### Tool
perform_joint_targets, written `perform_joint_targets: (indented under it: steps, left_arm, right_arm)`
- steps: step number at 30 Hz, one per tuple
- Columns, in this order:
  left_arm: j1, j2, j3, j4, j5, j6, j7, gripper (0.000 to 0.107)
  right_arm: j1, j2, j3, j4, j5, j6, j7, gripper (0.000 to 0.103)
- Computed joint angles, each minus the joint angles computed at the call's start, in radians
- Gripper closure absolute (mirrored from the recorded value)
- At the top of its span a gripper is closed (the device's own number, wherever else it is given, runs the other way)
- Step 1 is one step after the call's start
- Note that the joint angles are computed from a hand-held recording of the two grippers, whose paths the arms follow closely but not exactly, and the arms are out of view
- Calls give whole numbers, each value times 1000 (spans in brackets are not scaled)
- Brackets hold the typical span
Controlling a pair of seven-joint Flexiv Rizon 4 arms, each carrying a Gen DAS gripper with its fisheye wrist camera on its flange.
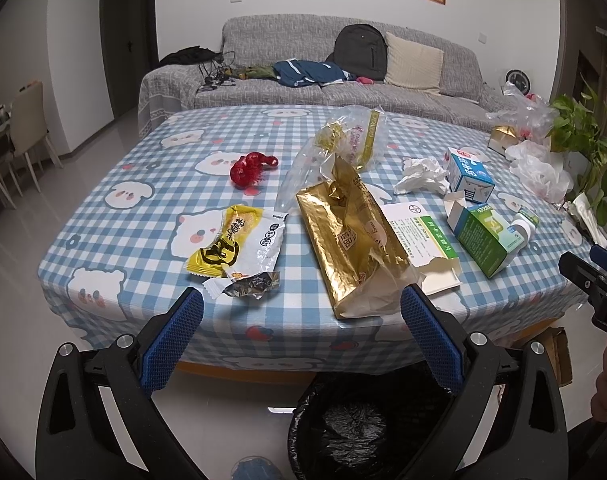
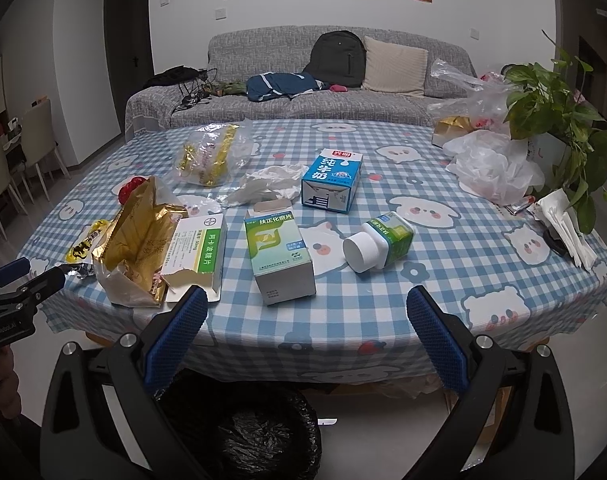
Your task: Collect trash
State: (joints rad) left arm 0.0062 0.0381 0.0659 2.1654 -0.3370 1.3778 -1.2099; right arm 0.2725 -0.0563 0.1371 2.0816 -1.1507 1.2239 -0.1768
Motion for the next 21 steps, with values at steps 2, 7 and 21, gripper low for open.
perform_joint_targets:
  steps: [2,7,21]
  left_arm:
    - [-1,-2,0,0,-4,2,4,10]
    - [-1,-2,0,0,1,2,-1,11]
    - [-1,-9,-2,-3,-1,6,2,11]
  right_arm:
    - [0,-1,-1,0,0,0,-1,7]
    - [0,-3,-1,-2,1,0,-1,7]
    - [3,-9,-4,-8,-2,0,-2,7]
